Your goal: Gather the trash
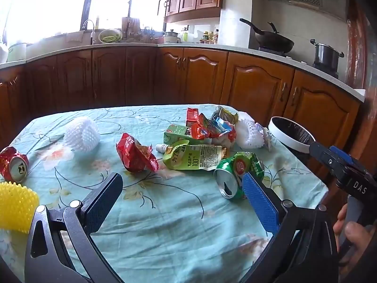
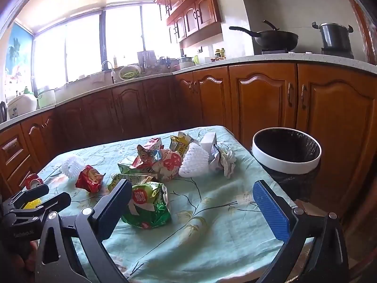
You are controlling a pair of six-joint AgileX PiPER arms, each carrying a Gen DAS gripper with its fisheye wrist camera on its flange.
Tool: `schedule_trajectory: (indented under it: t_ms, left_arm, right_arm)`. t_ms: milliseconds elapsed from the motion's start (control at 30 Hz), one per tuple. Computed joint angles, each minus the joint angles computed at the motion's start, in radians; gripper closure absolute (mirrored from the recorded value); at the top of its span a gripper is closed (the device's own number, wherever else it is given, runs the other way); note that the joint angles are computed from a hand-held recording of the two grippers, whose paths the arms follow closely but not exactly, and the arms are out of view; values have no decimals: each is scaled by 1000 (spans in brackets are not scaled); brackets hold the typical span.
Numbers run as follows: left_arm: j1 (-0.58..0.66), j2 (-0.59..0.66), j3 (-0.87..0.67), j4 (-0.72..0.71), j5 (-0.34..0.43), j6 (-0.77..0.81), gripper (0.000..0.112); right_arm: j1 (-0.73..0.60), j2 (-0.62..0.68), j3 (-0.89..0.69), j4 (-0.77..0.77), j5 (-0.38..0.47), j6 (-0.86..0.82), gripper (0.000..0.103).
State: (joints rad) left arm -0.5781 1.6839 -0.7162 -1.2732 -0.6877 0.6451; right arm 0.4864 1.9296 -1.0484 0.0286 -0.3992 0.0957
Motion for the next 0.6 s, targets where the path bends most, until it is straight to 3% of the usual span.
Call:
schedule_trajectory:
  t_ms: [133, 333, 600]
  left_arm:
    - [-11, -2, 11, 12, -16, -23, 9]
    - [8, -17, 8, -28, 18, 7, 9]
    - [3, -14, 8, -29, 3, 5, 9]
  right_arm:
    - [24, -6, 3, 107, -5, -103, 0]
    - [20, -14, 14, 118, -18, -117, 0]
    - [16, -9, 9, 108, -11, -105, 0]
